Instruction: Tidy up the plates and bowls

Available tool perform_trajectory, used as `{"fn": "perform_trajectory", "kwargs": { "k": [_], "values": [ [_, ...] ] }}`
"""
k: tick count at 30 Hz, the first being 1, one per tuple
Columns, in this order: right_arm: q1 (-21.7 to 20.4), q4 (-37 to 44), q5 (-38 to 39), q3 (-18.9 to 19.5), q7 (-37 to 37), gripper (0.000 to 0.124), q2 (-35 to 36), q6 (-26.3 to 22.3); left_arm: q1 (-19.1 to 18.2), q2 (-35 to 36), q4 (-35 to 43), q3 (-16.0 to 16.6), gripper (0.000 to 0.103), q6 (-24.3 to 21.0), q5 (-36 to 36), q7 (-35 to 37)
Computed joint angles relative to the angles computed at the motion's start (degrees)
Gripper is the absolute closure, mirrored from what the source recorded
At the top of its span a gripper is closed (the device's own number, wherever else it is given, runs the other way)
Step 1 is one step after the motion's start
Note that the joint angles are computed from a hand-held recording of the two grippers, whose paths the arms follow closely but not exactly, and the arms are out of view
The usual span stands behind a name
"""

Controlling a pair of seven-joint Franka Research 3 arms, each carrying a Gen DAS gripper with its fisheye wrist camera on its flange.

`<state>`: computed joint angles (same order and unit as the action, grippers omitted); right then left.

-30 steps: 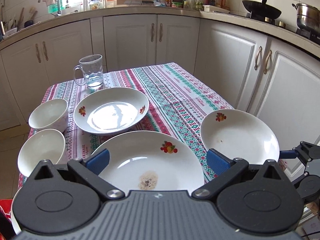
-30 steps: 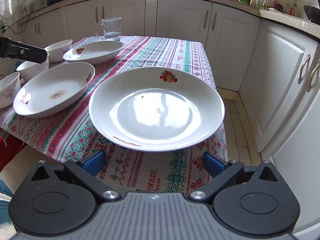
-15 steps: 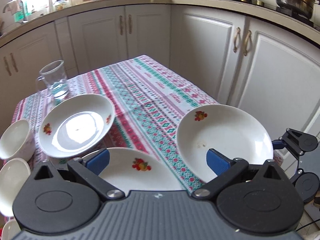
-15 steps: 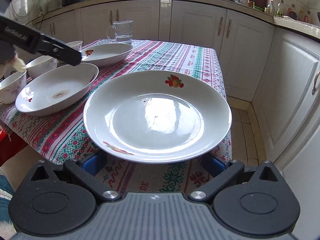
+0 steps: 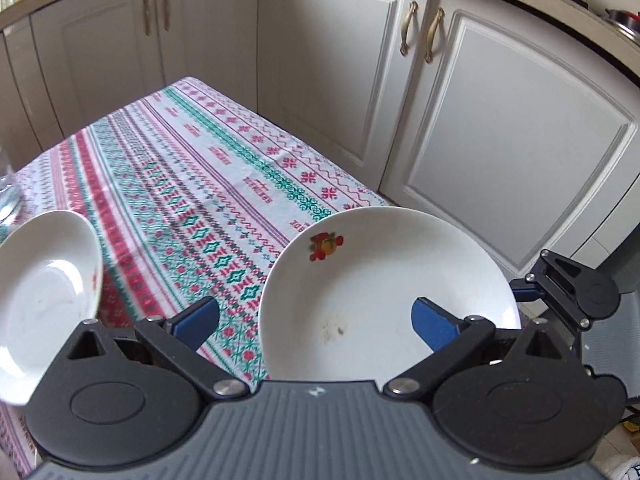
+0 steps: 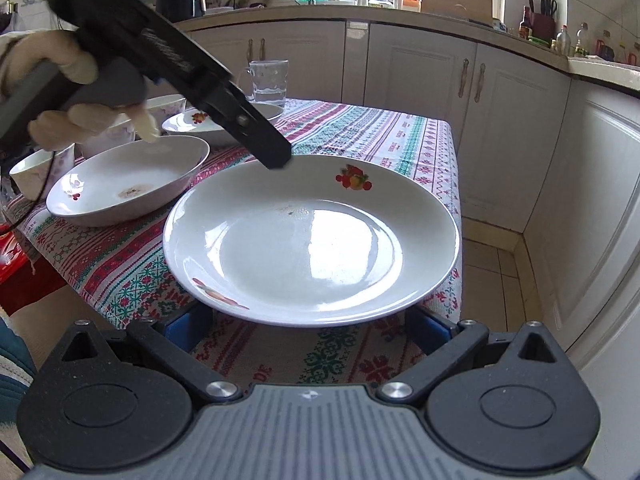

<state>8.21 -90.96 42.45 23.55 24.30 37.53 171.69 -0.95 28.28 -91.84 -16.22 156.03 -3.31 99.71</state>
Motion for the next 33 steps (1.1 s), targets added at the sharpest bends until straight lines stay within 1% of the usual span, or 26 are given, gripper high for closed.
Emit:
{"fn": "perform_trajectory", "kwargs": {
  "k": [2, 5, 6, 8, 10, 12, 13, 16, 19, 25, 33],
  "values": [
    [-1.8, -0.1, 1.2, 2.4, -2.6, 0.021, 0.6, 1.0, 0.2, 2.4, 3.5, -0.5, 0.004, -3.0, -0.4, 0.8],
    [-4.5, -0.4, 3.3, 5.8, -6.7, 0.021, 1.3, 1.9, 0.2, 5.5, 8.7, -1.0, 0.012, -8.2, -1.2, 2.2],
    [-5.1, -0.5, 3.8, 6.4, -7.6, 0.021, 1.4, 2.0, 0.1, 6.4, 10.2, -1.0, 0.015, -9.7, -1.5, 2.6],
    [-5.6, -0.4, 4.6, 6.9, -9.0, 0.021, 1.5, 1.7, -0.1, 7.9, 12.5, -1.0, 0.017, -11.8, -1.9, 3.4],
    [-5.1, 0.2, 5.0, 6.3, -9.3, 0.021, 1.7, 1.1, -0.5, 8.9, 14.4, -0.8, 0.024, -13.5, -2.1, 4.0],
    [-4.8, 0.0, 5.6, 5.8, -9.6, 0.021, 1.3, 0.8, -0.7, 10.0, 16.4, -0.7, 0.024, -15.5, -2.4, 4.5],
    [-4.0, 0.4, 5.5, 4.8, -8.9, 0.021, 1.3, 0.6, -0.8, 10.5, 17.5, -0.6, 0.024, -16.3, -2.5, 4.9],
    [-3.0, 0.3, 5.7, 3.6, -8.2, 0.021, 0.9, 0.5, -0.7, 11.6, 19.4, -0.7, 0.025, -18.3, -3.3, 5.8],
    [-1.5, 0.8, 4.8, 1.5, -6.4, 0.021, 0.6, -0.6, -0.9, 12.6, 21.3, -0.5, 0.026, -19.9, -3.9, 6.1],
    [1.0, 2.5, 1.7, -2.1, -2.6, 0.021, 0.7, -3.4, -1.3, 13.6, 23.2, -0.1, 0.026, -21.7, -4.0, 6.9],
    [2.8, 4.1, -2.1, -4.8, 0.8, 0.021, 1.0, -6.1, -1.4, 14.2, 24.0, 0.1, 0.026, -22.7, -4.2, 7.9]
  ]
}}
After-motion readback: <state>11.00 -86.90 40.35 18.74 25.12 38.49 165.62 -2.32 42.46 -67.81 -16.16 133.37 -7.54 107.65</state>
